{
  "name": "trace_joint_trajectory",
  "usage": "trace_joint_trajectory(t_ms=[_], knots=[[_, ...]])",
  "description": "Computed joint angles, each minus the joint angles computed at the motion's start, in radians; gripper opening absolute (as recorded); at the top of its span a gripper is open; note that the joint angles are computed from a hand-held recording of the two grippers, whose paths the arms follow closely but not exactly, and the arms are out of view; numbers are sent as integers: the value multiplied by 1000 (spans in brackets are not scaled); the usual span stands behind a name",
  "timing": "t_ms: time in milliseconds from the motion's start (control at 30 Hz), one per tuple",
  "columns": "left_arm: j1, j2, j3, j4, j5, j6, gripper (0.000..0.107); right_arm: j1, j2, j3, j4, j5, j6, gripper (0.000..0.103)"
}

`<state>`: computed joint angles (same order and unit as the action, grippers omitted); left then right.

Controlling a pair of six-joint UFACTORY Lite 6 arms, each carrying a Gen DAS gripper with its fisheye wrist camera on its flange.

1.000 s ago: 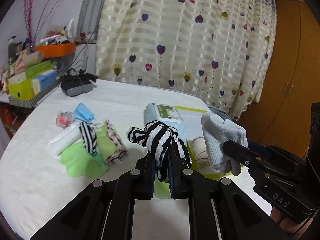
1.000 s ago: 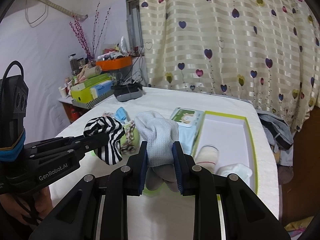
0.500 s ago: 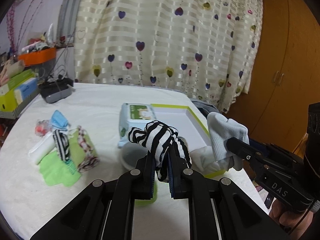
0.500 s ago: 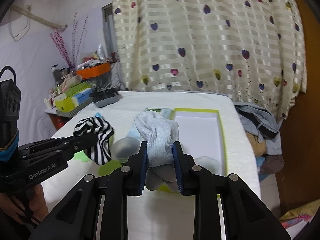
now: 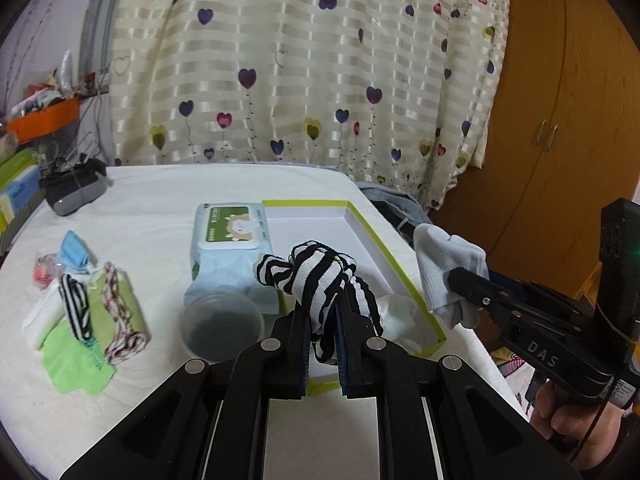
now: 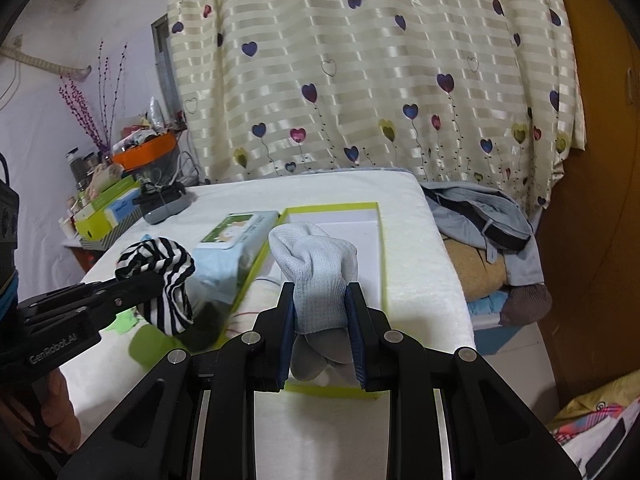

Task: Organize soft objects
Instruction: 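Carry the grey and striped socks toward the box lid, then lower the grey sock into the box lid and open the right gripper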

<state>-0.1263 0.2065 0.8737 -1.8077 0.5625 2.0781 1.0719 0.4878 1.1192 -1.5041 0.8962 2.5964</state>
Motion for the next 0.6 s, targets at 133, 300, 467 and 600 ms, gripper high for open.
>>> trace_joint_trajectory(t_ms=[133, 300, 467, 600], knots=[[-25, 46, 42, -5, -14, -8, 10, -47, 10, -14, -46, -45, 26, 25], [-52, 88, 80, -11, -33, -12, 10, -126, 52, 1, -123, -125, 47, 25], [-70, 122, 119, -10, -53, -23, 10, -203, 109, 47, -184, -204, 46, 25], [-87, 157, 152, -6, -72, -35, 10, -246, 142, 68, -241, -258, 65, 30]])
